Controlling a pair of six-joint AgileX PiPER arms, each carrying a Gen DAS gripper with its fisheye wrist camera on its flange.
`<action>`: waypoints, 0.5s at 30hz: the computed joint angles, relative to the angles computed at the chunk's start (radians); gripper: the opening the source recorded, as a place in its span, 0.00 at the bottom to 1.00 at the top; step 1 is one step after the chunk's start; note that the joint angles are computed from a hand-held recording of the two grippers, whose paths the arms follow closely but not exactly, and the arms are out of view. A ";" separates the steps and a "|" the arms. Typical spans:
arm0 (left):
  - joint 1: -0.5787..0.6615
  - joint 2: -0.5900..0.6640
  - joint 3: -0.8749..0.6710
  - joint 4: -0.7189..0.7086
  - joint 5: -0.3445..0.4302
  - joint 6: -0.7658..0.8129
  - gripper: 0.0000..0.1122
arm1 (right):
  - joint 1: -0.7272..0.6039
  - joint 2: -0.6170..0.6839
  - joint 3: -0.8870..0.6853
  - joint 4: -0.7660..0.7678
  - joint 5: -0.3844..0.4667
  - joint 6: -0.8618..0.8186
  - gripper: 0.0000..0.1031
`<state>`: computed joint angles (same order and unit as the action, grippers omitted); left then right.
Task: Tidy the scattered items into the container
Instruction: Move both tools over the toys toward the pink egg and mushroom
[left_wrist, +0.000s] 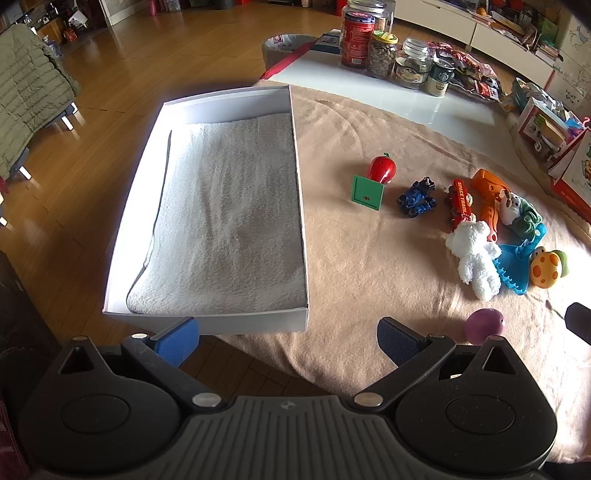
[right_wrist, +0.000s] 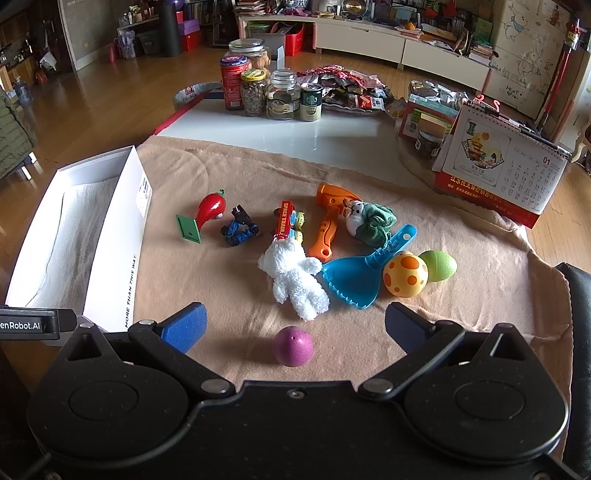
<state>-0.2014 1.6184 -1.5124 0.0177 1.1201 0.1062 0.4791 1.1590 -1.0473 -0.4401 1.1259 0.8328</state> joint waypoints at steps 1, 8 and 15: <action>0.000 0.000 0.000 0.000 0.001 -0.001 0.91 | 0.001 0.002 0.002 -0.001 -0.003 0.003 0.96; 0.003 -0.001 0.004 0.002 0.002 -0.006 0.91 | 0.002 0.002 0.002 -0.002 -0.001 0.002 0.96; -0.009 -0.007 0.009 0.012 -0.008 -0.006 0.91 | 0.016 0.003 -0.004 -0.009 0.010 0.014 0.96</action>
